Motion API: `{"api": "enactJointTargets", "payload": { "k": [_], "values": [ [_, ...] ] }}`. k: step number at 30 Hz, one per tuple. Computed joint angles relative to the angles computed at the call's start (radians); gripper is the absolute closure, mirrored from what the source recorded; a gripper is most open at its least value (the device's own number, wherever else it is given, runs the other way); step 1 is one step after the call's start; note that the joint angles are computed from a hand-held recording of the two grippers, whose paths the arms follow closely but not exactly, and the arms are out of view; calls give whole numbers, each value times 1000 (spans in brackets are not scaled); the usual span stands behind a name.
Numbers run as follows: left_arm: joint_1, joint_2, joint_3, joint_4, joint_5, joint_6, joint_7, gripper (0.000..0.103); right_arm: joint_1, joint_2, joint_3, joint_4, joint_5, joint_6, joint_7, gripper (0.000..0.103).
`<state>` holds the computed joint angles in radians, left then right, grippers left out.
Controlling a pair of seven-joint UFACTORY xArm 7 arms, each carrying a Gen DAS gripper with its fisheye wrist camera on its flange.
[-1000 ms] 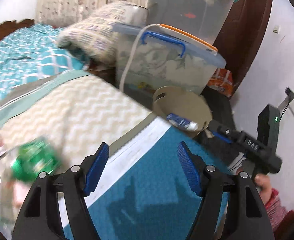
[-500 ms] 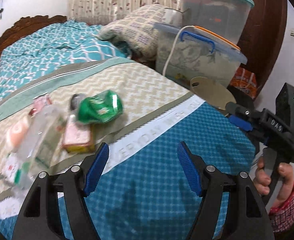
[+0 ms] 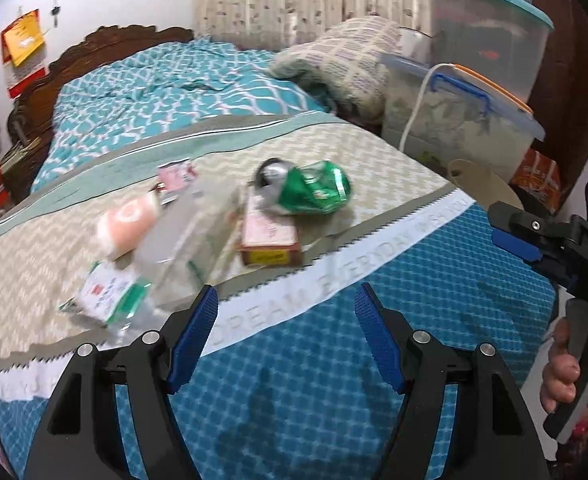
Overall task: Collect trash
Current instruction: 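Move both open tools back over the remaining trash on the bed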
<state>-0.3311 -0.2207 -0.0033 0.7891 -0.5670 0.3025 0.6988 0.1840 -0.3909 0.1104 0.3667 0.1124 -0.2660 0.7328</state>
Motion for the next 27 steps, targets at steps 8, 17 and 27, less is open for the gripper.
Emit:
{"api": "enactJointTargets", "payload": {
  "k": [8,17,27],
  "values": [
    [40,-5,32,-14,-11,1,-6,36,82,95,-27,97,-38,26,-7,24],
    [86,0,63,-21,-22,-5,5,36,250,202,-157,208,-112,61,-6,24],
    [231,94,187,125,-188,146,136,41,486,263,-383,269,-192,72,15,24]
  ]
}}
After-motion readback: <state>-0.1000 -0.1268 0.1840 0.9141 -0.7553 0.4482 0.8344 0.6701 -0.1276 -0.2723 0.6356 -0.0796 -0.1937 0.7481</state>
